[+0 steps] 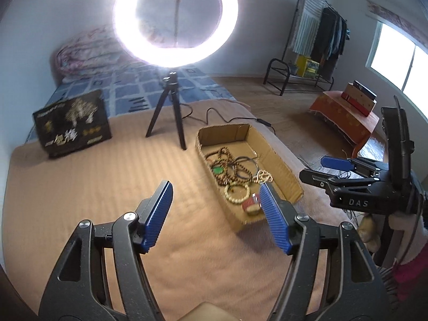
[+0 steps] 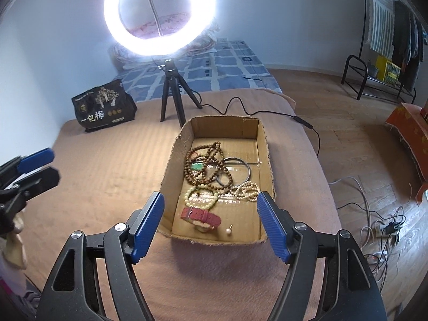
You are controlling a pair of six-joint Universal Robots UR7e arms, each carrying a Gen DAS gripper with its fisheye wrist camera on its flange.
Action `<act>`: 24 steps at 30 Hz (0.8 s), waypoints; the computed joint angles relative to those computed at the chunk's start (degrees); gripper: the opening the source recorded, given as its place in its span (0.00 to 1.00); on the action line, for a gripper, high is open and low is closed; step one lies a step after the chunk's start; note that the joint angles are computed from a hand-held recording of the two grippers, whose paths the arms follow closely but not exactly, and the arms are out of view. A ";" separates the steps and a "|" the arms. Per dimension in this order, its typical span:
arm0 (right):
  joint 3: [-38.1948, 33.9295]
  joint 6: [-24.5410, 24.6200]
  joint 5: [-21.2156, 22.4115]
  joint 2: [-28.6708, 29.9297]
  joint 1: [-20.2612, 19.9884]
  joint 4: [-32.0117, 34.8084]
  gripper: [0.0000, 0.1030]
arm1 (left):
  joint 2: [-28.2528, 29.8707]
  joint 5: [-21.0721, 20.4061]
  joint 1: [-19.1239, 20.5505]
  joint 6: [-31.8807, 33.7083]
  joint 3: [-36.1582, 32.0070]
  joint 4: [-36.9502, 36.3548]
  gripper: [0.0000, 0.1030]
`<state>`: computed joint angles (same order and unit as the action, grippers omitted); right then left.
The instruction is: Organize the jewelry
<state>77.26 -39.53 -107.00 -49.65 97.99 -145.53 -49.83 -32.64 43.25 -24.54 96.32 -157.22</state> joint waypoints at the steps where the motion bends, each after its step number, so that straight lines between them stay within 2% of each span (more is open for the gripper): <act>1: 0.76 0.04 0.00 -0.42 0.08 -0.25 0.69 | -0.55 0.71 -0.48 -1.06 0.79 0.99 0.68; 3: 2.07 0.05 0.17 -1.17 0.25 -0.69 0.69 | -1.62 3.12 -1.82 -3.93 2.42 4.62 0.68; 7: 4.63 -0.20 -0.04 -2.41 0.59 -2.30 0.70 | -3.72 3.73 -3.59 -8.57 5.69 7.34 0.69; 10: 6.39 -0.40 0.23 -3.39 0.71 -3.34 0.70 | -4.38 5.09 -4.92 -12.15 7.18 9.98 0.73; 14: 8.57 -0.36 0.98 -4.71 0.73 -4.62 0.76 | -4.94 7.37 -6.35 -15.64 8.93 12.16 0.73; 20: 9.90 -0.58 0.47 -5.05 0.80 -6.30 0.77 | -5.01 10.07 -7.36 -18.61 9.76 14.89 0.75; 24: 10.11 -2.18 -1.59 -4.33 1.09 -7.73 0.77 | -5.13 11.22 -7.53 -20.06 9.94 16.75 0.86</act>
